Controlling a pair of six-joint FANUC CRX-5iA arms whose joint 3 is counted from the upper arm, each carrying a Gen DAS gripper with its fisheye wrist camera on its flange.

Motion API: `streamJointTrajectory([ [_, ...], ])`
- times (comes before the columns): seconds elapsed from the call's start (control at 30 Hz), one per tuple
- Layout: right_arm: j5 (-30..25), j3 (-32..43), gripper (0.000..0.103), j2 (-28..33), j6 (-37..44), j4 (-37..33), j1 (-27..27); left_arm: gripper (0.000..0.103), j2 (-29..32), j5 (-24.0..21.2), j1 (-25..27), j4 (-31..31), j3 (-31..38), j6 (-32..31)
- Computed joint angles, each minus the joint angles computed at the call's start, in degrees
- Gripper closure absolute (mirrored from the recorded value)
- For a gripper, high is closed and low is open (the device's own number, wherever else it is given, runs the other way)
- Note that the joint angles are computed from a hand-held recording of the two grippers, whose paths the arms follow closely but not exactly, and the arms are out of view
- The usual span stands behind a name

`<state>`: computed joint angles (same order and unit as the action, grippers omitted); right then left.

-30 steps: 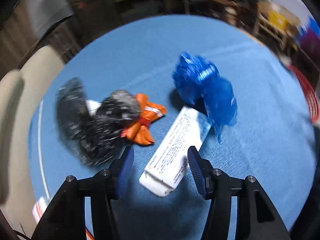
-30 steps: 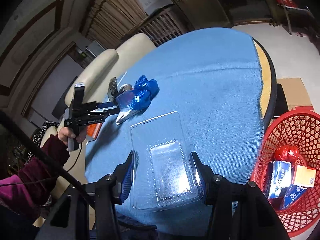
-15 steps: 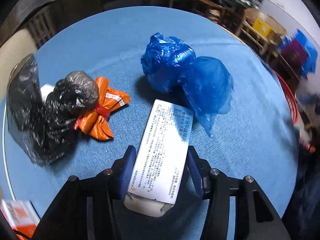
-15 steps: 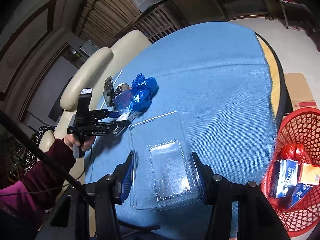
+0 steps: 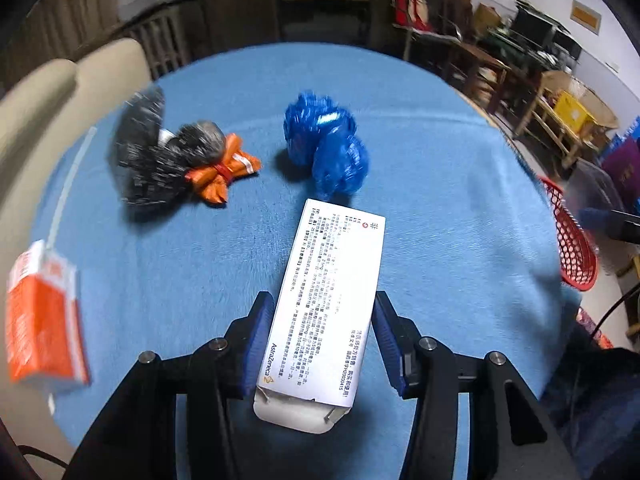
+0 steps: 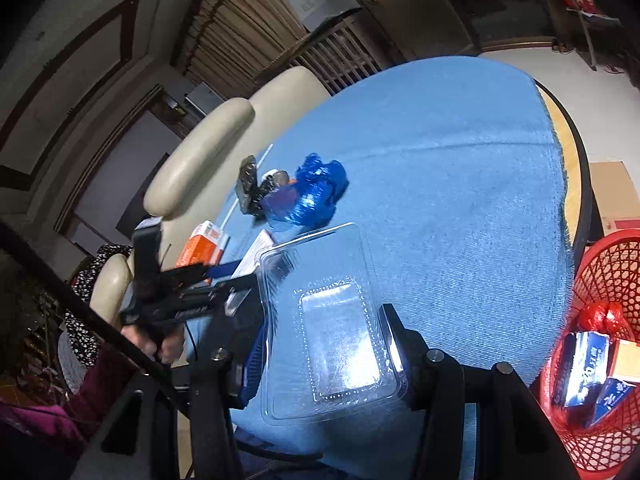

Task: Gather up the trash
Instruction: 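Carry the white box in the left gripper and the clear tray in the right gripper to the red wastebasket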

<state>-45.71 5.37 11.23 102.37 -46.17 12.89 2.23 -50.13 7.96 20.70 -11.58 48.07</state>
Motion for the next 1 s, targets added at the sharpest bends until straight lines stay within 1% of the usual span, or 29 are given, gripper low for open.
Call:
streamJointTrajectory([
  [0.03,0.08,-0.30,0.048,-0.41,1.01,-0.92,-0.32,0.051,-1.49,0.30,0.07,-0.23,-0.73,1.04],
  [0.1,0.36,-0.93,0.048,-1.28,2.45,-2.18,-0.72,0.051,-3.58,1.30,-1.75,-3.29,-0.41,6.06],
  [0.17,0.70,-1.70,0.048,-2.28,3.55,-3.02,-1.15,0.051,-5.54,2.60,-4.61,-8.85,0.75,12.28],
  [0.23,0.87,-2.58,0.048,-3.50,4.85,-4.32,-1.90,0.051,-7.23,2.95,-7.87,-14.83,2.60,18.31],
  [0.3,1.41,-3.74,0.048,-5.09,6.16,-5.07,-2.48,0.051,-9.12,2.88,-10.46,-19.28,3.62,22.20],
  [0.37,2.26,-5.01,0.048,-6.94,6.93,-5.17,-2.74,0.051,-10.34,3.05,-12.88,-22.32,4.59,24.76],
  [0.47,3.75,-6.61,0.048,-9.57,7.56,-4.47,-2.77,0.051,-10.40,3.69,-16.35,-25.30,6.10,28.39],
  [0.53,4.59,-7.89,0.048,-11.62,7.98,-4.31,-3.19,0.051,-10.74,3.98,-18.85,-28.92,7.30,31.59],
  [0.6,5.90,-9.33,0.048,-13.55,8.03,-3.89,-3.45,0.051,-11.02,3.77,-20.53,-30.48,8.16,33.29],
  [0.7,7.36,-11.07,0.048,-15.70,7.12,-2.71,-3.86,0.051,-11.16,4.29,-22.05,-31.21,8.95,34.00],
  [0.83,8.59,-12.70,0.048,-17.77,6.24,-2.29,-4.81,0.051,-10.38,3.03,-25.04,-35.75,11.73,38.26],
  [0.9,8.45,-12.83,0.048,-18.22,6.68,-3.54,-5.75,0.051,-10.11,2.91,-25.98,-37.06,12.60,40.16],
  [1.0,8.98,-13.49,0.048,-19.09,6.03,-2.76,-5.95,0.051,-9.69,2.63,-27.20,-38.83,13.61,42.40],
])
